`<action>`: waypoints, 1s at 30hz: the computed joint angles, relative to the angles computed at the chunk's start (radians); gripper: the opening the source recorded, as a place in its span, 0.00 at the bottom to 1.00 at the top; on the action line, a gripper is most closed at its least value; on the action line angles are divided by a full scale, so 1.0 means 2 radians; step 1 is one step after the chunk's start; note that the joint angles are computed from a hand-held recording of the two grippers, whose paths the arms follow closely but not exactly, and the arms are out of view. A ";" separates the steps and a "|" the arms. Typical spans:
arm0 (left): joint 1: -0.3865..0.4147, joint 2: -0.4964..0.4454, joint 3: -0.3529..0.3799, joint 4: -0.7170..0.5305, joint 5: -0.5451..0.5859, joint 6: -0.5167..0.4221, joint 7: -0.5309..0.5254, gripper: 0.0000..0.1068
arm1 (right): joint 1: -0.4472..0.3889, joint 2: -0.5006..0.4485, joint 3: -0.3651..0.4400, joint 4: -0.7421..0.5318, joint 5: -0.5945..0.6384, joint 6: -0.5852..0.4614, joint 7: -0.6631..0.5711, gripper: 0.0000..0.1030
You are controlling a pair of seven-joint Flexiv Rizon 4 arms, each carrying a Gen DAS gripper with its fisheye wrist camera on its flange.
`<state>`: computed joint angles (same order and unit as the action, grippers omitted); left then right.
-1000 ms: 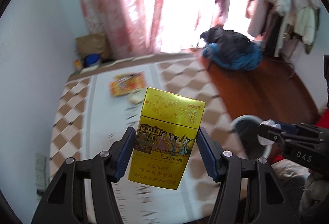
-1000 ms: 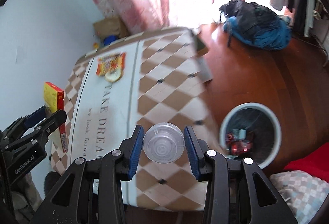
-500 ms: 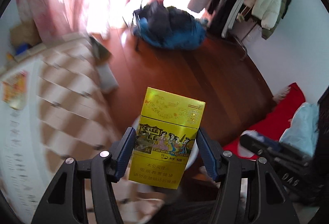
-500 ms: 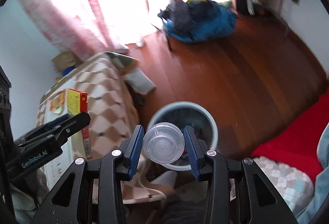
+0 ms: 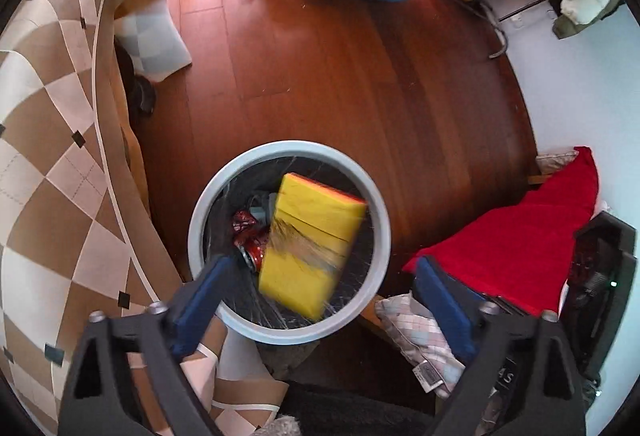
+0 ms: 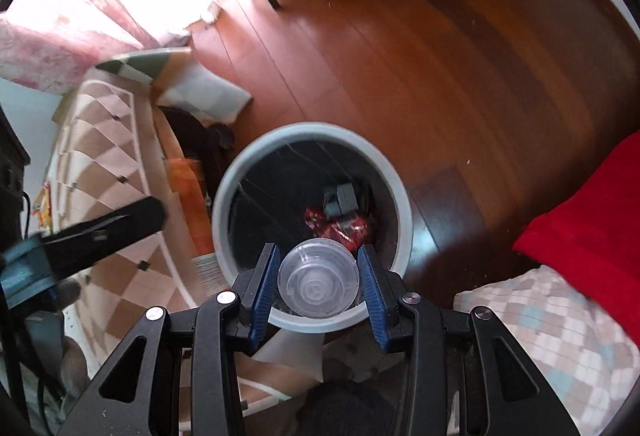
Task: Collect trash
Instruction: 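Carry box and cup over the bin and open both tools to drop them, then move both tools back over the table toward the bread and snack bag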
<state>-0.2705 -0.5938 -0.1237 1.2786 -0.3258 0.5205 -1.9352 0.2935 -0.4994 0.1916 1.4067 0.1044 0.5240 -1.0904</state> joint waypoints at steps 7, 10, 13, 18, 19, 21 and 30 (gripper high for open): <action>-0.023 0.018 0.032 -0.001 0.076 -0.008 -0.025 0.90 | 0.000 -0.027 0.001 -0.015 0.010 -0.032 0.018 0.85; -0.035 0.030 0.043 -0.002 0.121 -0.015 -0.034 0.90 | 0.004 -0.027 -0.001 -0.016 0.001 -0.045 0.021 0.96; -0.044 0.046 0.049 -0.001 0.157 -0.031 -0.042 0.90 | 0.008 -0.018 -0.003 -0.011 -0.008 -0.054 0.029 1.00; -0.049 0.070 0.050 0.009 0.193 -0.040 -0.045 0.90 | 0.022 0.005 -0.009 0.004 -0.038 -0.062 0.050 1.00; -0.050 0.074 0.049 0.012 0.196 -0.041 -0.046 0.90 | 0.024 0.011 -0.009 0.007 -0.044 -0.064 0.052 1.00; -0.049 0.084 0.048 0.017 0.201 -0.043 -0.047 0.90 | 0.030 0.023 -0.009 0.012 -0.054 -0.068 0.057 1.00; -0.050 0.128 0.040 0.031 0.218 -0.046 -0.054 0.90 | 0.043 0.085 -0.006 0.040 -0.082 -0.069 0.085 1.00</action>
<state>-0.3701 -0.3385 -0.0434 1.3411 0.1102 0.4287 -2.0437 0.3801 -0.3295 0.1800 1.4877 -0.0590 0.3866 -0.9208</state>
